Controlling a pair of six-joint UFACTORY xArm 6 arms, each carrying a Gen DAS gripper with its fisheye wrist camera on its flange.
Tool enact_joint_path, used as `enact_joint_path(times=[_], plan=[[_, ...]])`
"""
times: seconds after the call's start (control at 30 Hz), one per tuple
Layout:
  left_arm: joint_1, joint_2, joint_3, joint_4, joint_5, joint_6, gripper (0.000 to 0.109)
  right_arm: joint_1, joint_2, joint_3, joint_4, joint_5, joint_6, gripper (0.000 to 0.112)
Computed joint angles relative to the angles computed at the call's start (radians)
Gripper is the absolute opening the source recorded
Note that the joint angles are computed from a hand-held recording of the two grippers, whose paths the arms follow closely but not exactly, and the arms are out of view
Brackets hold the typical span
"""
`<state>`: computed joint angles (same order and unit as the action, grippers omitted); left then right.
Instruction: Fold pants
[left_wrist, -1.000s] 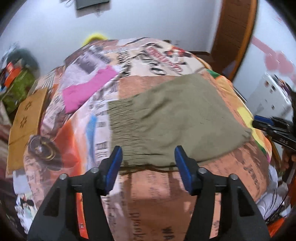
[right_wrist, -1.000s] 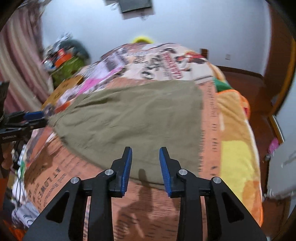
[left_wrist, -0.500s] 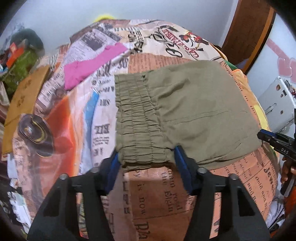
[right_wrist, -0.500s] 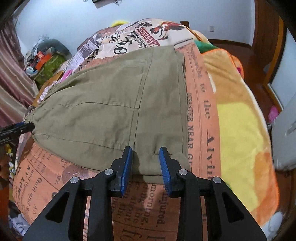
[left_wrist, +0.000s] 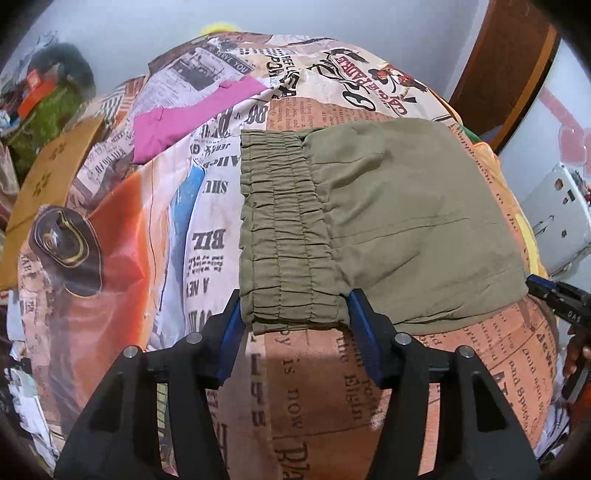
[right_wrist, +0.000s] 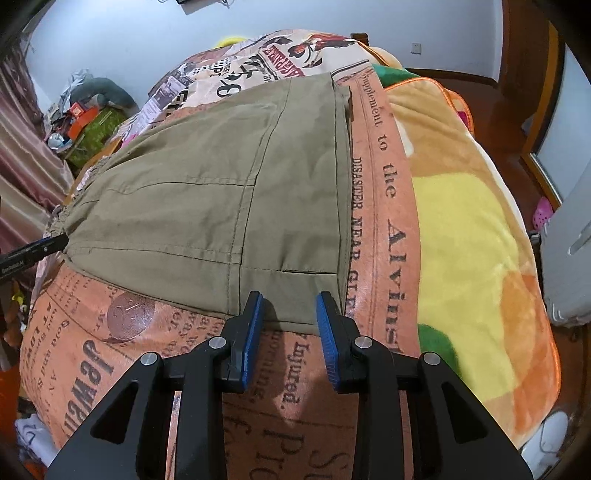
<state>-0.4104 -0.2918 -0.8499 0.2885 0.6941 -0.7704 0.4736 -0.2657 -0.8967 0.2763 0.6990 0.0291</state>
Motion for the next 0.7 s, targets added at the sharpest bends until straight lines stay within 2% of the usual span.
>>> enact_joint_path(times=[0.17, 0.33, 0.47, 0.7], plan=[[-0.004, -0.012, -0.023, -0.007, 0.034, 0.005, 0.059, 0.009, 0.012, -0.035, -0.076, 0.031, 0.037, 0.028], [-0.017, -0.020, -0.081, 0.078, 0.081, -0.017, 0.059, 0.001, 0.032, -0.089, -0.086, 0.045, 0.035, 0.028], [0.004, -0.013, -0.131, 0.116, 0.081, -0.025, 0.059, 0.001, 0.049, -0.134, -0.120, 0.003, 0.033, 0.037], [0.054, 0.074, -0.247, 0.147, 0.073, -0.002, 0.062, -0.009, 0.123, -0.241, -0.117, -0.067, -0.012, 0.039]])
